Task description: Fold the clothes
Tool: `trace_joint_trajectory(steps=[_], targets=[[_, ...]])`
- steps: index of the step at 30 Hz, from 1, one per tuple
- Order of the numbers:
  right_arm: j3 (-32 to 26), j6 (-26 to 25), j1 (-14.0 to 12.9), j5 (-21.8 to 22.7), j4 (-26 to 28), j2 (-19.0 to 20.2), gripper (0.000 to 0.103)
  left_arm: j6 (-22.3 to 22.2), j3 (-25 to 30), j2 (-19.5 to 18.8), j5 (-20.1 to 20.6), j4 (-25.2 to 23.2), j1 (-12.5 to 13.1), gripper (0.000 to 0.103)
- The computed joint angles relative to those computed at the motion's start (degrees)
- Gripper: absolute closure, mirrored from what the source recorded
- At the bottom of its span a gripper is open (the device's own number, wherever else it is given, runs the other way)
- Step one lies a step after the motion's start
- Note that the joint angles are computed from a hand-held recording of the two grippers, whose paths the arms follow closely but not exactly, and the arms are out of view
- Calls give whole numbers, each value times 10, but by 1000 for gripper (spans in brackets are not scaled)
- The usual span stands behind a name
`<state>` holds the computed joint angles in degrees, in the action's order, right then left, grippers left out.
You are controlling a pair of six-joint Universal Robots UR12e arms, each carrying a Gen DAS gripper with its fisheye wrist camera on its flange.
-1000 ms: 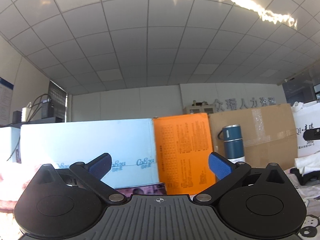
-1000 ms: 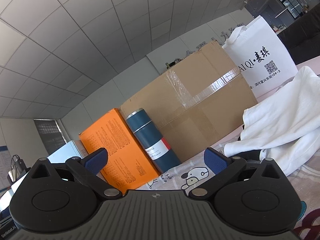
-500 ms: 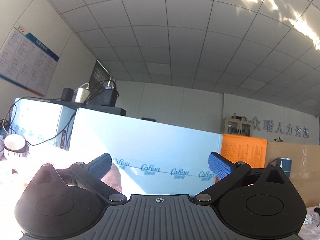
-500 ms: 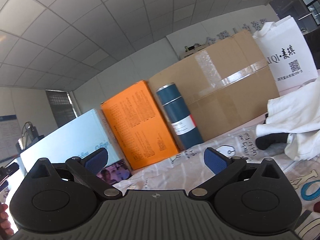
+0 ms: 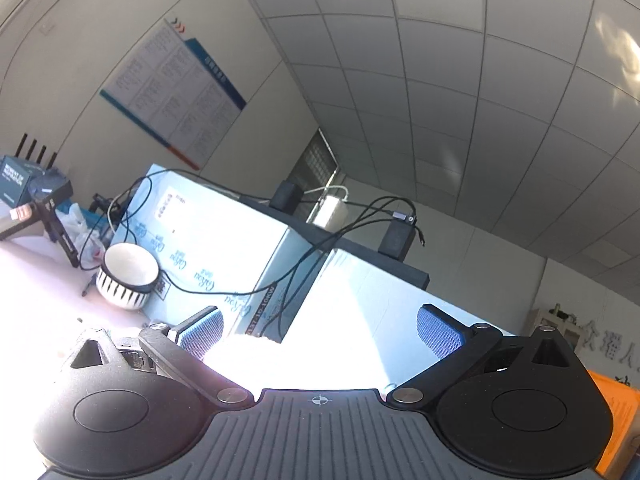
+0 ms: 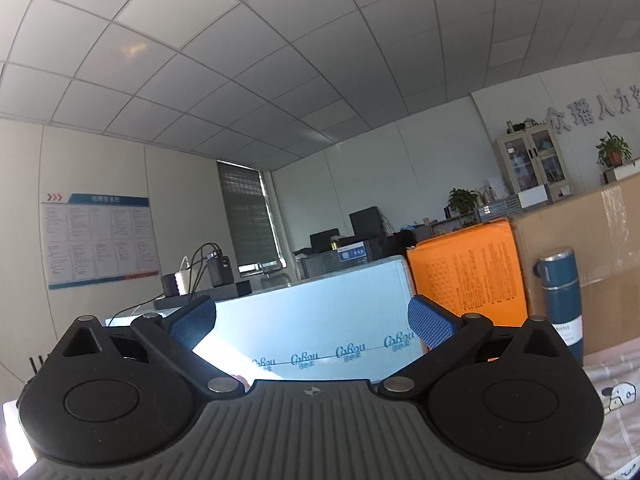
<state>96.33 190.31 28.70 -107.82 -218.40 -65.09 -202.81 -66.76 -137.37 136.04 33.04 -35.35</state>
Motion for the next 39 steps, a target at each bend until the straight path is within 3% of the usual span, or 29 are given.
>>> trace_joint_trajectory(steps=[1, 4, 6, 9, 10, 20, 23, 26, 29, 30, 33, 35, 39], targets=[[-15, -31, 5, 3, 2, 8, 0, -42, -16, 9, -10, -15, 4, 0], [-56, -96, 21, 1, 17, 29, 0, -107, -37, 19, -2, -26, 6, 0], [-74, -63, 27, -5, 50, 32, 0, -111, -41, 21, 1, -25, 5, 0], [-89, 42, 26, 1, 120, 22, 0, -97, -43, 20, -7, -6, 7, 0], [-94, 56, 26, 0, 136, 20, 0, -91, -41, 18, -4, -3, 7, 0], [-121, -52, 64, -56, 155, 0, 0, -29, -17, 1, 16, 4, 3, 0], [-146, -23, 79, -92, 180, -9, 0, -4, -13, -2, 15, 7, 3, 0], [-192, -41, 94, -150, 190, -4, 0, 35, -8, -4, 17, 10, 3, 0], [-253, 46, 98, -198, 252, -4, 0, 90, 7, -13, 44, 26, 2, 0], [-277, 55, 100, -215, 265, -1, 0, 87, 4, -11, 51, 24, 4, 0], [-347, -37, 108, -275, 232, 30, 0, 70, -12, 0, 49, 12, 9, 0], [-357, -86, 108, -286, 226, 39, 0, 61, -21, 6, 48, -1, 11, 0], [-298, -90, 78, -232, 287, 28, 0, 15, -46, 22, 10, -28, 18, 0]])
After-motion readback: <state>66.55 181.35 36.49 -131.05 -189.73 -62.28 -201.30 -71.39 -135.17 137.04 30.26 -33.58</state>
